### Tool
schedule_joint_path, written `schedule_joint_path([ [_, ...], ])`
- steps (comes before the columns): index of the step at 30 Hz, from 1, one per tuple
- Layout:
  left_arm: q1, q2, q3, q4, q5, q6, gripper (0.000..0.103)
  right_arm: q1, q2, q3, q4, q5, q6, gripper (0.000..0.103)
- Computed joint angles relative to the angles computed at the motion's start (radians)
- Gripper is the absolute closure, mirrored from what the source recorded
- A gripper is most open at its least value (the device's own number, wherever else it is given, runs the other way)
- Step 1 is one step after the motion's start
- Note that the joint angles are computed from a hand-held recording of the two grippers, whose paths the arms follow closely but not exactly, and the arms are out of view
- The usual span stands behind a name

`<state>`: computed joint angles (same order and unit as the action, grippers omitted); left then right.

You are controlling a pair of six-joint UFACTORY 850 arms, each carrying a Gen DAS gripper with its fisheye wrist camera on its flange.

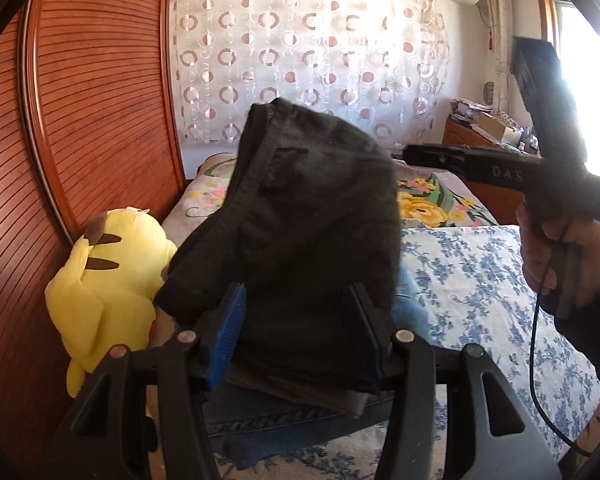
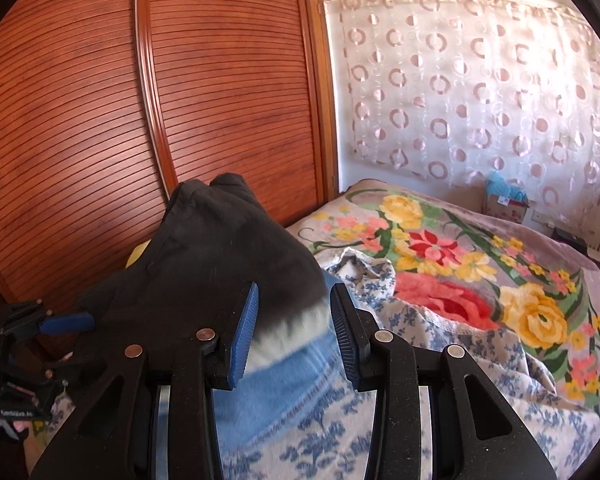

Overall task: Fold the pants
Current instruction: 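Open both grippers and release the pants on the stack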

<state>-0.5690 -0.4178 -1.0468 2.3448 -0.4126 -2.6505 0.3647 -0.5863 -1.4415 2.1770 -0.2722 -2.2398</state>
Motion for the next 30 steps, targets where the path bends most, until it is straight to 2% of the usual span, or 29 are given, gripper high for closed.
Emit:
schedule_joint_path([
  [2,-0.010,0.006,0.004,0.018,-0.011,-0.016,0.037,-0.004,0.031,0.048,0.060,-0.003,-0.058,0.066],
  [16,-0.106,0.040,-0.009,0.010,-0.050,-0.022,0.035,-0.054,0.256,0.350,0.413,-0.050,-0.386,0.062],
  [21,-0.145,0.049,-0.019,0.025,-0.057,-0.034,0.035,-0.068,0.356,0.464,0.576,-0.070,-0.529,0.058],
  [25,-0.178,0.059,-0.025,0.040,-0.068,-0.043,0.034,-0.076,0.436,0.549,0.696,-0.089,-0.631,0.050],
  [30,-0.218,0.065,-0.035,0.013,-0.092,-0.006,0.030,-0.067,0.545,0.646,0.903,-0.104,-0.817,0.049],
])
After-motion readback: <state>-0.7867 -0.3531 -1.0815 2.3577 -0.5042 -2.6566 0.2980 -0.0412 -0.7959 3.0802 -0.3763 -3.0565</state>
